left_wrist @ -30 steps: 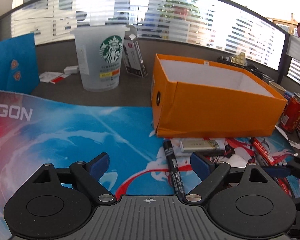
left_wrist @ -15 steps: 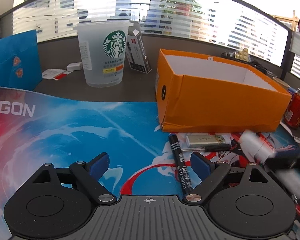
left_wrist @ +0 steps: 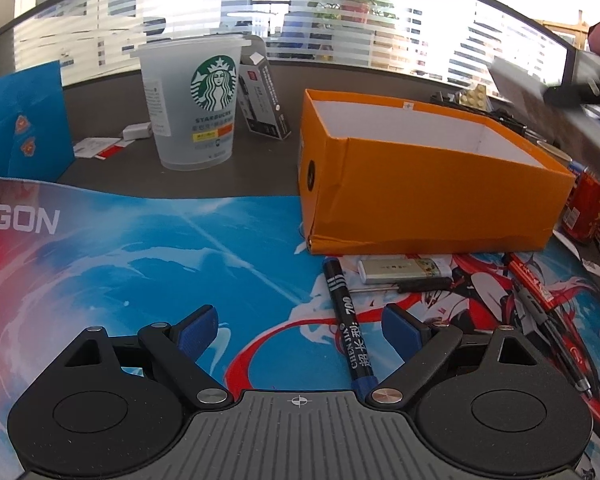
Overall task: Organize rigid objects
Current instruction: 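Lower the power bank into the orange box and open the right gripper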
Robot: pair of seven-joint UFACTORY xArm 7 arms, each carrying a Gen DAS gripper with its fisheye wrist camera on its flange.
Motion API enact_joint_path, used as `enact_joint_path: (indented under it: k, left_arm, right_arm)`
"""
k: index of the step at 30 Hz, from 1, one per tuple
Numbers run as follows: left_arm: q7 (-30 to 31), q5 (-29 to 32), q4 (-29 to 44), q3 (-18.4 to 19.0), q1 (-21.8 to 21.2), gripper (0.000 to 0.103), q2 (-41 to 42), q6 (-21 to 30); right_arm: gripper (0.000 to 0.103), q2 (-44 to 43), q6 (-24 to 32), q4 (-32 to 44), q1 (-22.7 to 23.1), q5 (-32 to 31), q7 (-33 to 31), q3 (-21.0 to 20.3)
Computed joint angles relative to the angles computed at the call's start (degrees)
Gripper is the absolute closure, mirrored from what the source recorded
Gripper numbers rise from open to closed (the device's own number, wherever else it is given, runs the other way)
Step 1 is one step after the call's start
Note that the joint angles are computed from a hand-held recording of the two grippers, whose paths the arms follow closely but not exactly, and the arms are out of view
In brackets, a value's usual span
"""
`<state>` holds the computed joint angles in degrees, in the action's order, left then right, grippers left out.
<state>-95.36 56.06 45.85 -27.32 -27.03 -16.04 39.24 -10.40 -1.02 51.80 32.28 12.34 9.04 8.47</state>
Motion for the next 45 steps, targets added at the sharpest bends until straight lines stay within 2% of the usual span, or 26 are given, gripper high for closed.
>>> enact_joint_path:
  k: [5, 8, 9, 17, 23, 27, 37, 45]
  left_arm:
    - [-0.3, 0.4, 1.0, -0.4, -0.6, 0.007, 2.1, 1.4]
    - [0.0, 0.6, 2.5, 0.0, -1.8, 0.005, 4.3, 3.3]
    - [0.5, 0.5, 3.0, 0.4, -2.3, 0.005, 5.1, 3.5]
    - [2.0, 0.6, 5.7, 2.7, -6.0, 0.003, 8.7, 5.9]
    - [2.1, 0.5, 6.2, 4.1, -7.4, 0.002, 9.5, 6.4]
    - [1.3, 0.6, 6.3, 4.6, -7.5, 0.002, 9.8, 6.0]
    - [0.2, 1.5, 6.8, 5.3, -7.7, 0.0, 10.7, 5.8]
    - [-1.0, 3.1, 6.2, 5.5, -7.8, 0.0, 10.4, 5.5]
  right_arm:
    - [0.052, 5.7, 0.9, 7.1, -5.9, -5.9, 3.8, 2.6]
    - [0.052, 10.2, 3.5, 12.3, -9.9, -17.1, 12.1, 4.0]
    - [0.052, 11.9, 4.8, 14.2, -9.9, -19.0, 13.2, 3.6]
    - [0.052, 23.7, 16.7, 28.8, -7.1, -22.4, 13.4, -0.2]
    - [0.052, 26.6, 21.4, 32.2, -5.1, -25.3, 15.4, -2.2]
    - [0.052, 27.8, 25.6, 34.1, -2.9, -31.3, 18.0, -4.3]
    - [0.052, 33.1, 36.9, 42.0, -3.2, -30.0, 13.4, -2.6]
    - [0.051, 34.9, 41.3, 45.2, -2.2, -29.6, 11.8, -3.1]
